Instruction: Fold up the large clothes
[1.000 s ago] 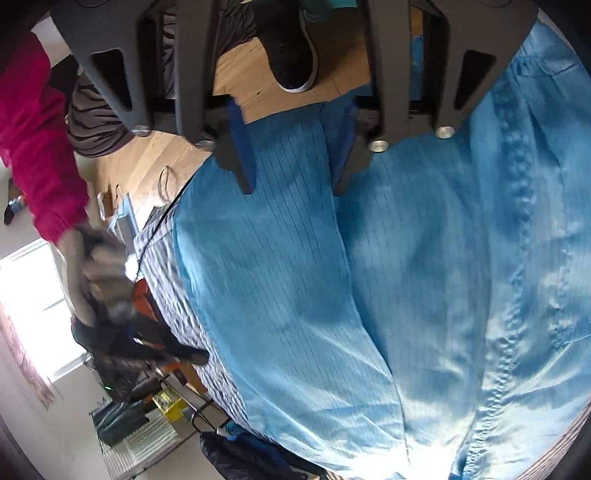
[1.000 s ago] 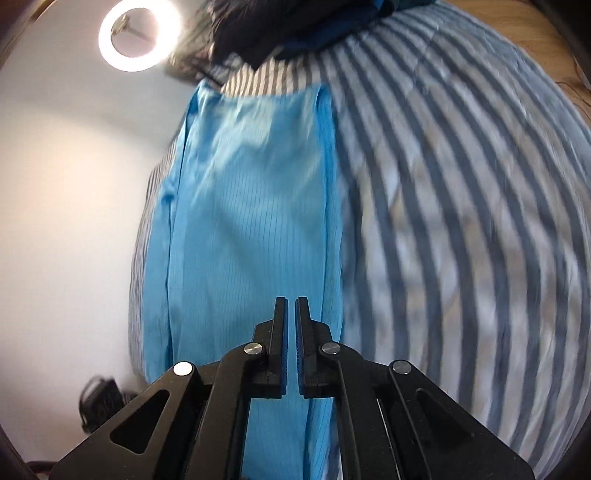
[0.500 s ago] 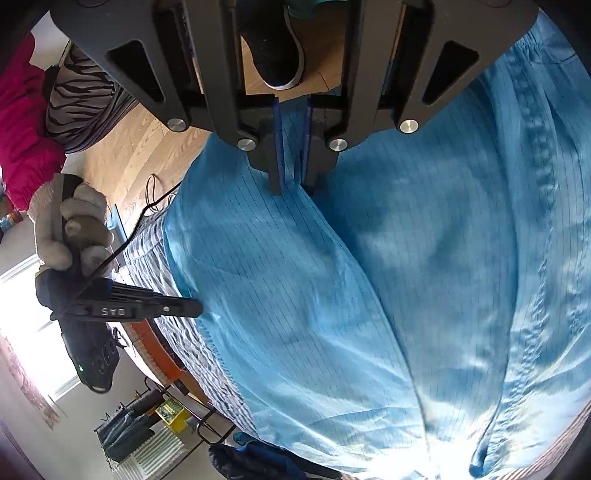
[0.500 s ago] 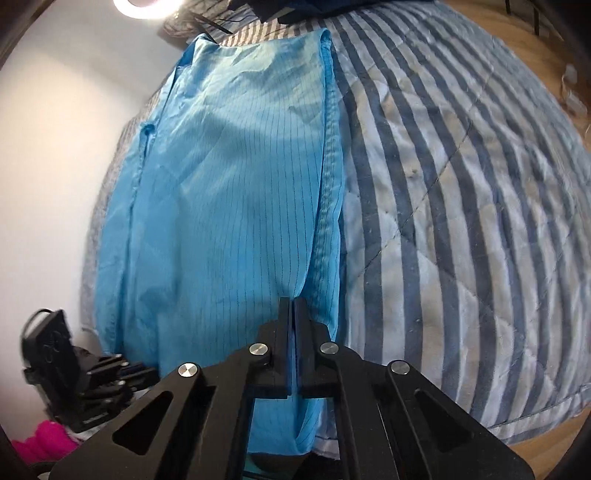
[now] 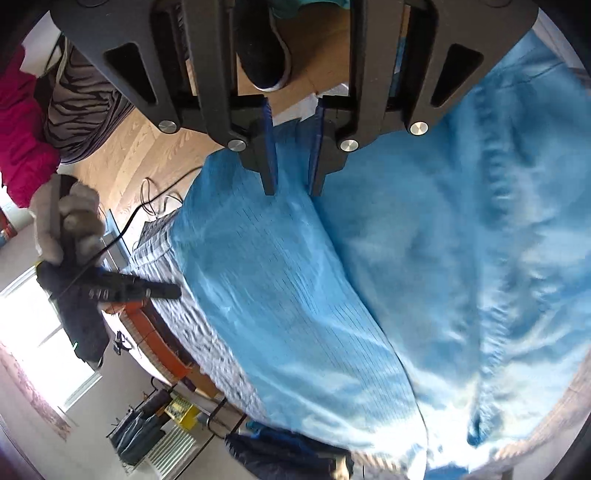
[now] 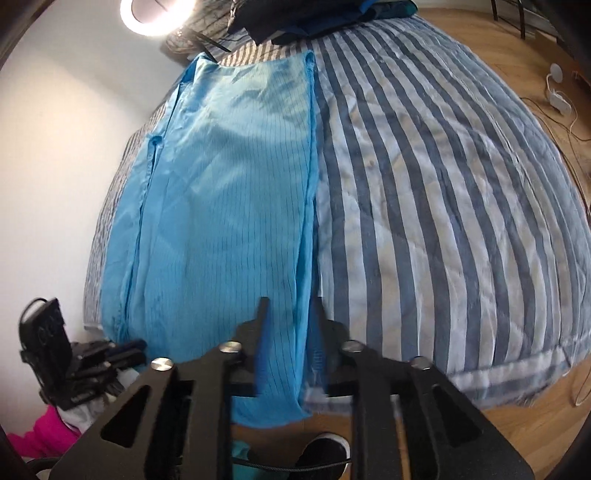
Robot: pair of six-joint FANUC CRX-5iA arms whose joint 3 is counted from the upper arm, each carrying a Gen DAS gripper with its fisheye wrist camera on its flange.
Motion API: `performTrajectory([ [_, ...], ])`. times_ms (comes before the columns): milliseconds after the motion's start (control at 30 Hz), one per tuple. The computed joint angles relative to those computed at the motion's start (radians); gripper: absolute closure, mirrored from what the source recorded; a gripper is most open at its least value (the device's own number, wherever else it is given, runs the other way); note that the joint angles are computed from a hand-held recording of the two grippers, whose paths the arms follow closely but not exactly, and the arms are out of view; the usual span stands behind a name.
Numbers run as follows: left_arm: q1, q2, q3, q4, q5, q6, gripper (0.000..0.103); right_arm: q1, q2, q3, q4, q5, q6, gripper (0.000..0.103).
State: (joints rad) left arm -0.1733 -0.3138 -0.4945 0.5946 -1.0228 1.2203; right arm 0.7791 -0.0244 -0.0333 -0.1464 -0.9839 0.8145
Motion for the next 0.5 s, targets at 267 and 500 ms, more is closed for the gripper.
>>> performTrajectory([
  [267, 0.006, 0.002, 0.013, 0.007, 0.013, -0.055, 0.088, 0.027, 0.014, -0.042, -0.066, 0.095, -0.002, 0.067],
  [500, -0.069, 0.085, 0.045, 0.010, 0.046, -0.061, 0.088, 0.055, 0.017, -0.029, -0.046, 0.110, -0.024, 0.097],
])
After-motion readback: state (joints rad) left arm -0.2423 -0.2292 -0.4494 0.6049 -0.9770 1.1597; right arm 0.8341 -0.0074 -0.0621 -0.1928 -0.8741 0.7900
